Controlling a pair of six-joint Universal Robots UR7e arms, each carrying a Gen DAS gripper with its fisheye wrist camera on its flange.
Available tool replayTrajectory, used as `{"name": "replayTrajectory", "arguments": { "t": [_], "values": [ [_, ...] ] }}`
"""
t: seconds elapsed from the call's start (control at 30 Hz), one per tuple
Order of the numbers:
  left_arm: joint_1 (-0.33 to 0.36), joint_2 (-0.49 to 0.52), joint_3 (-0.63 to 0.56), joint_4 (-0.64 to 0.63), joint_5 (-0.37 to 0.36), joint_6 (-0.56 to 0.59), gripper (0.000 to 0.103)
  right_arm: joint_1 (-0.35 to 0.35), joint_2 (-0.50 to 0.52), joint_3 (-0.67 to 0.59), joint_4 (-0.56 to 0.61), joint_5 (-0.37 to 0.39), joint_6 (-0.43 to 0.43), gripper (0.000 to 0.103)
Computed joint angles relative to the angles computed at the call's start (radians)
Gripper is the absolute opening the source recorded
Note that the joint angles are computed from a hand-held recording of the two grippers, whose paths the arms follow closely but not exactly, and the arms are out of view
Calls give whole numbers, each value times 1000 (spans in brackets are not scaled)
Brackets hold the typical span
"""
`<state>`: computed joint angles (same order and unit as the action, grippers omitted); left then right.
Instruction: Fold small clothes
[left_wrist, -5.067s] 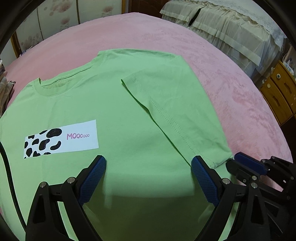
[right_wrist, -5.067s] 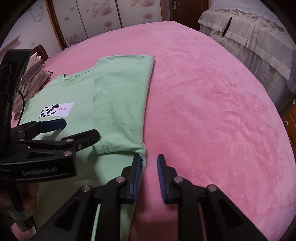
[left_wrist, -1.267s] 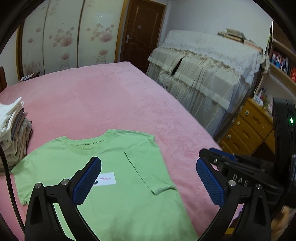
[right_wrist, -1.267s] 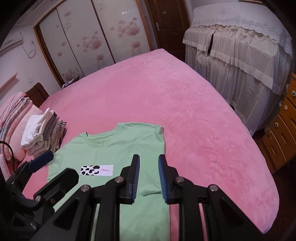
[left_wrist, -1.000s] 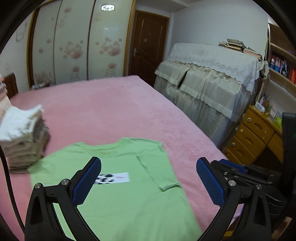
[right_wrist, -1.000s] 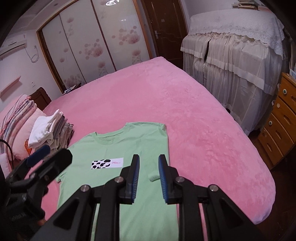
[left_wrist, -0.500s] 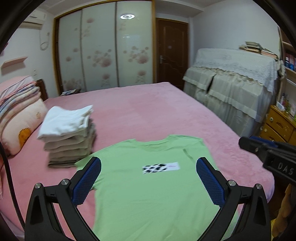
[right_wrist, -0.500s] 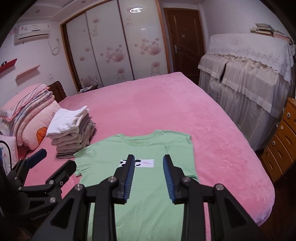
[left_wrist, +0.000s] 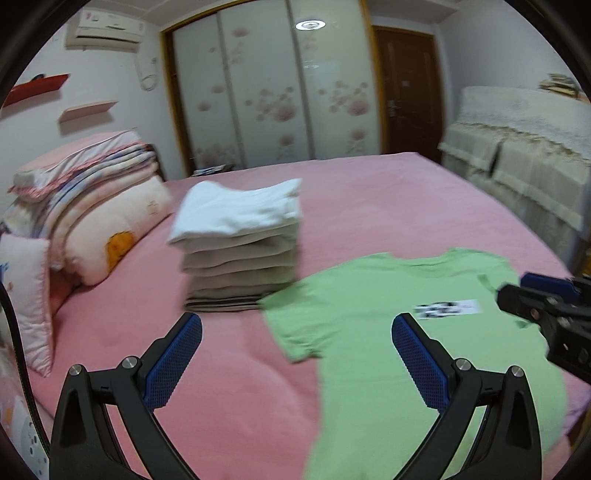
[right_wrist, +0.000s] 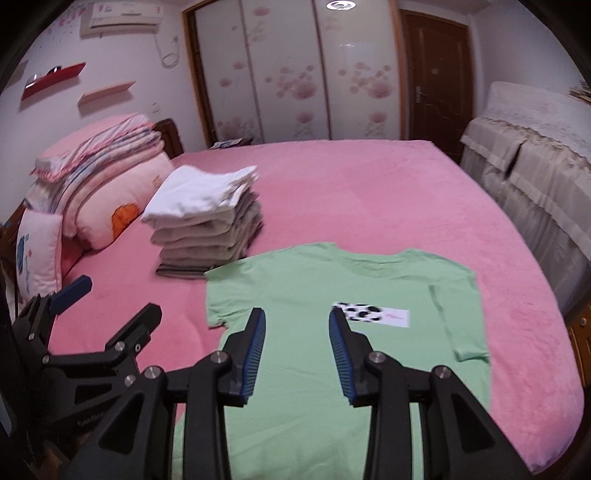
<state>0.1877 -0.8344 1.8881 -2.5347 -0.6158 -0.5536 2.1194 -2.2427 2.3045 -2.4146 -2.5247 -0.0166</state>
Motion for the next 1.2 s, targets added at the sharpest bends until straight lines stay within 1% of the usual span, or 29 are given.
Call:
{"name": "replayTrajectory", "arguments": {
  "t": [0.07, 0.1, 0.17, 0.2, 0.23, 0.3, 0.37, 0.47, 0.5, 0.57, 0.6, 0.7, 0.77, 0.8, 0.83, 0.93, 0.97, 1.1, 1.17, 1.2],
  "values": [
    [44, -5, 18, -31, 29, 35, 102, -50, 45, 20, -59, 60, -52, 36],
    [62, -2, 18, -43, 38, 53, 102, -66, 64, 27, -84, 79, -70, 36],
    [111, 13, 18, -90, 70, 112, 102, -104, 109, 43, -145, 125, -115, 36],
    [131, 25, 8, -111, 79, 139, 102, -127, 136, 50, -181, 151, -141, 36],
    [157, 43, -1, -159, 80, 186, 102, -149, 158, 56, -215, 180, -165, 36],
    [204, 70, -25, -203, 70, 240, 102, -193, 205, 66, -271, 233, -213, 36],
    [255, 98, -45, -279, 34, 309, 102, -241, 241, 75, -312, 287, -257, 36],
    [311, 129, -81, -301, -17, 341, 102, -304, 301, 80, -348, 347, -306, 36],
    [330, 136, -92, -302, -37, 344, 102, -319, 327, 81, -362, 353, -323, 36],
    [362, 154, -115, -293, -80, 341, 97, -338, 369, 84, -385, 362, -350, 36],
    [374, 161, -124, -287, -91, 341, 95, -347, 391, 85, -392, 366, -366, 36],
    [380, 187, -140, -254, -76, 311, 94, -361, 454, 84, -420, 363, -401, 36],
    [386, 201, -147, -242, -72, 308, 92, -365, 499, 82, -450, 358, -423, 36],
    [389, 205, -154, -219, -71, 299, 88, -367, 520, 79, -464, 357, -432, 36],
    [393, 210, -163, -185, -66, 286, 84, -370, 540, 74, -473, 359, -441, 36],
    [402, 223, -195, -31, -29, 202, 81, -375, 605, 59, -500, 353, -460, 36],
    [406, 221, -195, 0, -23, 170, 81, -377, 630, 51, -503, 347, -465, 36],
    [421, 205, -174, 7, -54, 113, 81, -385, 701, 31, -535, 328, -488, 36],
    [427, 198, -164, 8, -70, 97, 81, -384, 735, 22, -553, 291, -498, 36],
    [427, 198, -162, 8, -73, 96, 81, -381, 751, 13, -542, 265, -490, 35]
  ]
}}
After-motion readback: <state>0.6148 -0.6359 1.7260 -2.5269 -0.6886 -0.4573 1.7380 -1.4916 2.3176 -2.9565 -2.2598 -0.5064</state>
